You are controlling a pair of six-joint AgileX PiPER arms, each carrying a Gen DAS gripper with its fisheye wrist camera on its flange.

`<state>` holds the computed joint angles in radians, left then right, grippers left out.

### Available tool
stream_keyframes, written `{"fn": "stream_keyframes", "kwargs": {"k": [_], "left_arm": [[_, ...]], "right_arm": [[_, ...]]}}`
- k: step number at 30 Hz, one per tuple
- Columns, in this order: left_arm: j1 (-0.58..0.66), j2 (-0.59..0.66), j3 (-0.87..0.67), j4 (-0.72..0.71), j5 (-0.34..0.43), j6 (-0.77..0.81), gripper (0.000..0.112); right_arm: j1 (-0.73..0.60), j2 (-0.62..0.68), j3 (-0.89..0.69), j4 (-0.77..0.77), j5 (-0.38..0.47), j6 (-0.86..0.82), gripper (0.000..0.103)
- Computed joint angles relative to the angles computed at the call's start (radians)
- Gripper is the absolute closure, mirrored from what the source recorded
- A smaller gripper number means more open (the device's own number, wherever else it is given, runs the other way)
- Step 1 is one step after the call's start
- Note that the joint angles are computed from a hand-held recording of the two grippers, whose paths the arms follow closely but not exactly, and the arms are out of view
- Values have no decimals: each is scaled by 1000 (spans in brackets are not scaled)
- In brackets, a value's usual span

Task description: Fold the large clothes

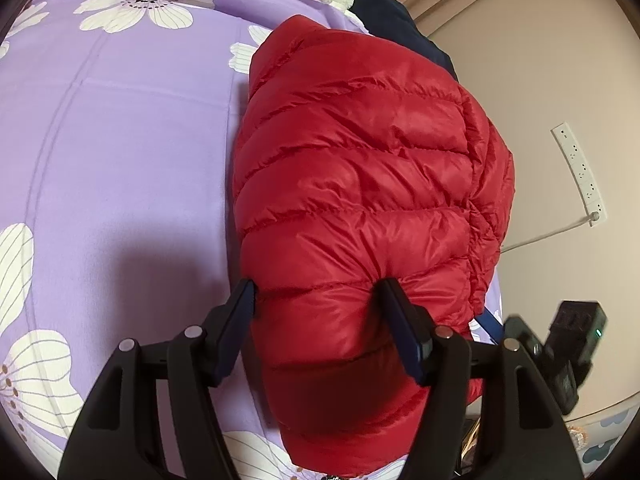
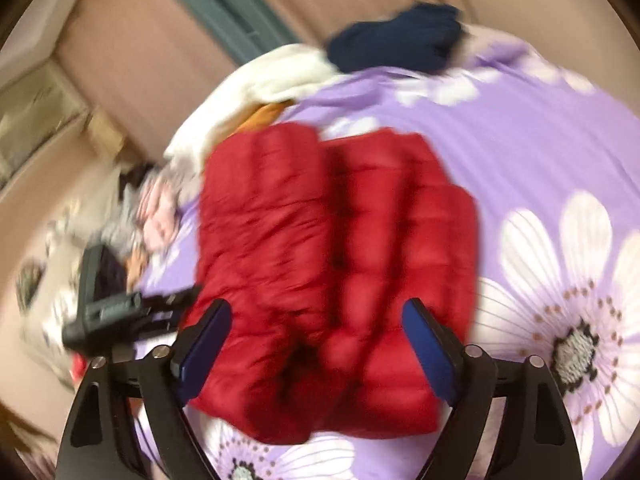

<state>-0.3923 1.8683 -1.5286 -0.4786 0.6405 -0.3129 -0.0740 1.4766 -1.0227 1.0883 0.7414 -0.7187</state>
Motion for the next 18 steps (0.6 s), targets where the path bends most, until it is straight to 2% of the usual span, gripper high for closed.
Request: {"fn": "stream_keyframes", "kwargs": {"k": [1,3,10,18], "left_arm": [[0,1,-2,-1,1,2,46],[1,4,-7,-2,4,4,45],[9,14,-17,-29,16,28,43],[24,44,-46,-85,28,72,38]], "right_arm": [[-15,12,-1,8,8,10,8],[-62,61,-17,34,57,22,5],[-138,224,-33,190,203,0,1],[-111,274,-44,287,252,-37,1]]}}
